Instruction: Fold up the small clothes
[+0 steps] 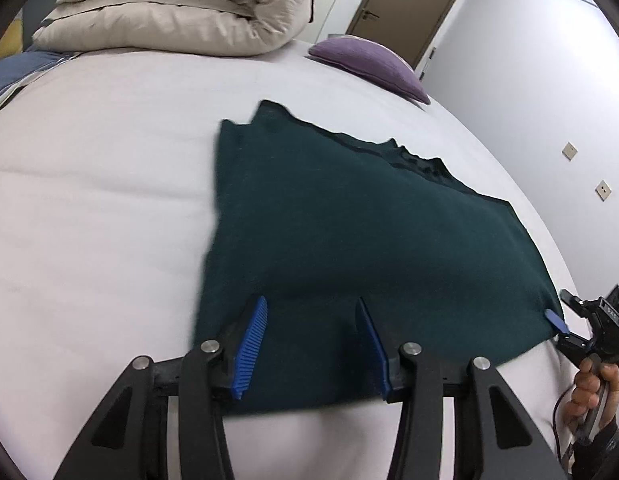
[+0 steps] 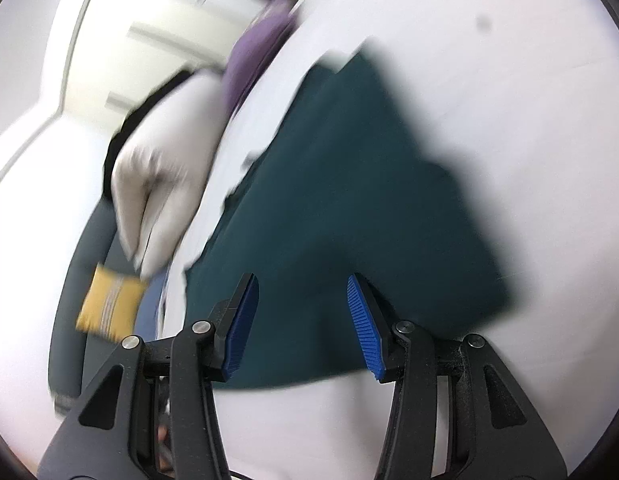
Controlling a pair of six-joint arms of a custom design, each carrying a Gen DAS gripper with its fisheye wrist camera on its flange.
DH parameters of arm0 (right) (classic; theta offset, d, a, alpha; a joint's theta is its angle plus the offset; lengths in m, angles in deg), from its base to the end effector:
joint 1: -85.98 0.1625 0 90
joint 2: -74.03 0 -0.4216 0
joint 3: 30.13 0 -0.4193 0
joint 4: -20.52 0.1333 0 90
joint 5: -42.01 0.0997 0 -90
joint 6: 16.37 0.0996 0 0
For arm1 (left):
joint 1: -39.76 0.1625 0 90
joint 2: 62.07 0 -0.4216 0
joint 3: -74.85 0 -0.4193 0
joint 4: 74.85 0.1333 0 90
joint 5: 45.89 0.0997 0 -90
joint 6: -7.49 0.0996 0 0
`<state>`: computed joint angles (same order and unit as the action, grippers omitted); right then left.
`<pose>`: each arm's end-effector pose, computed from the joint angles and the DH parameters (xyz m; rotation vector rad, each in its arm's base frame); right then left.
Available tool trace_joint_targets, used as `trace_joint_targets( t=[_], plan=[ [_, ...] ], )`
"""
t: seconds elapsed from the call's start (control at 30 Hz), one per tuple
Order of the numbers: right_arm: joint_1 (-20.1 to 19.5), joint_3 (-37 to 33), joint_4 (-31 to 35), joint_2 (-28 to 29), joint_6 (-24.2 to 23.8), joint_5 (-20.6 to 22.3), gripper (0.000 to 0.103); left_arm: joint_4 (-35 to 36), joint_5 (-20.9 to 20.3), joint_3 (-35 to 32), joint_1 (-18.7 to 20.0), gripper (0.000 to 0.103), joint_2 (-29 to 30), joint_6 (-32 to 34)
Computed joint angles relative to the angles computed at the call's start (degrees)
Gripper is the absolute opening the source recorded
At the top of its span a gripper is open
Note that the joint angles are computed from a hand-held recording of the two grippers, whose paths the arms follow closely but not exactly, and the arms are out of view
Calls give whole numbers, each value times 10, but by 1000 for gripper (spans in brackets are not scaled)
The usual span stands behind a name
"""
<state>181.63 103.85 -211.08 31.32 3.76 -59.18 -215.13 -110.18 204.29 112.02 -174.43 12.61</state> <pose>0.1567 -0.4260 0.0436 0.4833 2.7761 -1.3507 0.0545 -0.4090 0.4088 0.3469 2.6215 -0.8479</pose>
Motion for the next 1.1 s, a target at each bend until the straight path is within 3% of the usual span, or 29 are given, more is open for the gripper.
trace_joint_targets(
  t=[0.1, 0.17, 0.23, 0.37, 0.5, 0.6, 0.67, 0.77, 0.97, 1.03, 1.1],
  plan=[
    [-2, 42, -66, -20, 23, -36, 45, 17, 9, 0, 1, 49, -25, -8],
    [17, 54, -90, -28, 25, -75, 48, 22, 24, 0, -12, 52, -40, -18],
    [30, 49, -84, -34, 14, -66, 49, 5, 42, 0, -32, 63, -41, -14],
    [58, -22, 14, -17, -26, -15, 50, -16, 78, -15, -67, 64, 10, 3],
    [60, -123, 133, 21, -57, 35, 50, -25, 110, -42, -62, 65, 89, -2],
    [49, -184, 205, 47, -41, 46, 51, -6, 135, -61, -49, 65, 134, -13],
    [38, -196, 228, 52, -38, 17, 51, -21, 142, -56, -50, 67, 138, 3],
    [10, -161, 172, 39, -44, 48, 50, -28, 150, -51, -53, 68, 139, 19],
    [-12, -74, 60, -22, -29, -24, 51, -36, 160, -45, -59, 69, 139, 23],
    [-5, -50, 39, -43, -42, -67, 54, -37, 162, -49, -58, 69, 145, 25],
    [-10, -24, 32, -71, -46, -78, 54, -36, 164, -48, -58, 69, 144, 23]
  ],
)
